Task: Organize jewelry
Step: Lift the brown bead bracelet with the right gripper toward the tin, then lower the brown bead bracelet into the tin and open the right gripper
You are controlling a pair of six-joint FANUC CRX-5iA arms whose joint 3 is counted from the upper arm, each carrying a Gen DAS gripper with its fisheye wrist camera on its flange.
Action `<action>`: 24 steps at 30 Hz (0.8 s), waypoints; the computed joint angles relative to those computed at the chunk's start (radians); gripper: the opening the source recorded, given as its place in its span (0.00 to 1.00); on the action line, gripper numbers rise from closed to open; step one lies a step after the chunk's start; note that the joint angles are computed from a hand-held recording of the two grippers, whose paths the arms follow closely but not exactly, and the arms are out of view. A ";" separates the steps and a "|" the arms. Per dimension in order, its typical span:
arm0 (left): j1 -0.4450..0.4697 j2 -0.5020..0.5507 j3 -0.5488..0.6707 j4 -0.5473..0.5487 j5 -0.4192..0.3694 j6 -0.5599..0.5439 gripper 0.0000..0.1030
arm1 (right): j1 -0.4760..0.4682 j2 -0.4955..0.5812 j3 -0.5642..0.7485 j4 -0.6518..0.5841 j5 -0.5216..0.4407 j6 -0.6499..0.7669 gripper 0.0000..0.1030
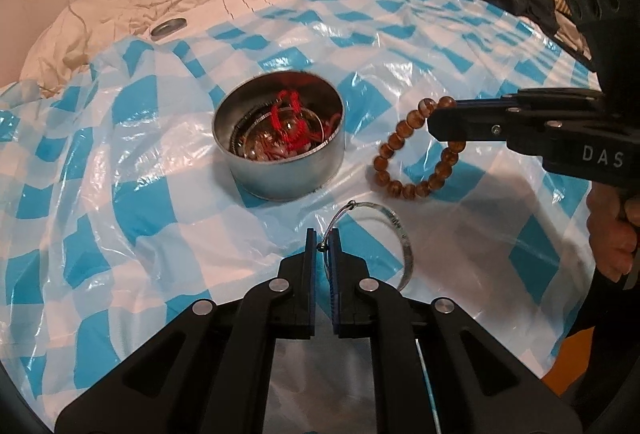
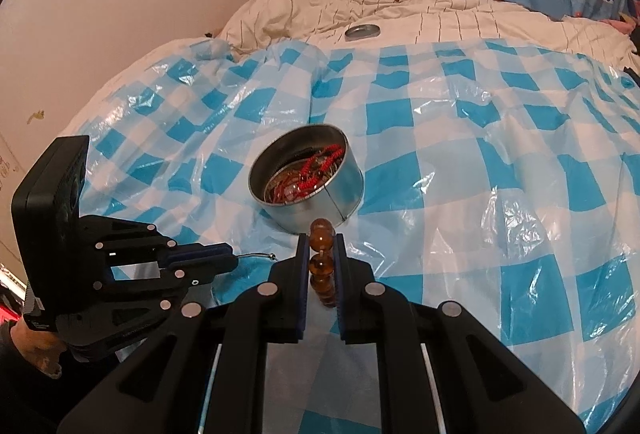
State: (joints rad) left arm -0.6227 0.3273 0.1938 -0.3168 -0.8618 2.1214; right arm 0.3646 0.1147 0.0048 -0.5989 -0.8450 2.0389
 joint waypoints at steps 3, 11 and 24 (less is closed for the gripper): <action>0.002 -0.013 -0.008 -0.003 0.019 0.003 0.05 | -0.014 -0.004 0.011 -0.030 -0.006 0.013 0.12; -0.005 -0.017 0.012 -0.026 0.019 0.001 0.05 | -0.044 -0.024 0.034 -0.099 -0.019 0.052 0.12; 0.003 -0.047 0.021 -0.042 0.085 0.010 0.05 | -0.060 -0.010 0.090 -0.164 -0.034 0.080 0.12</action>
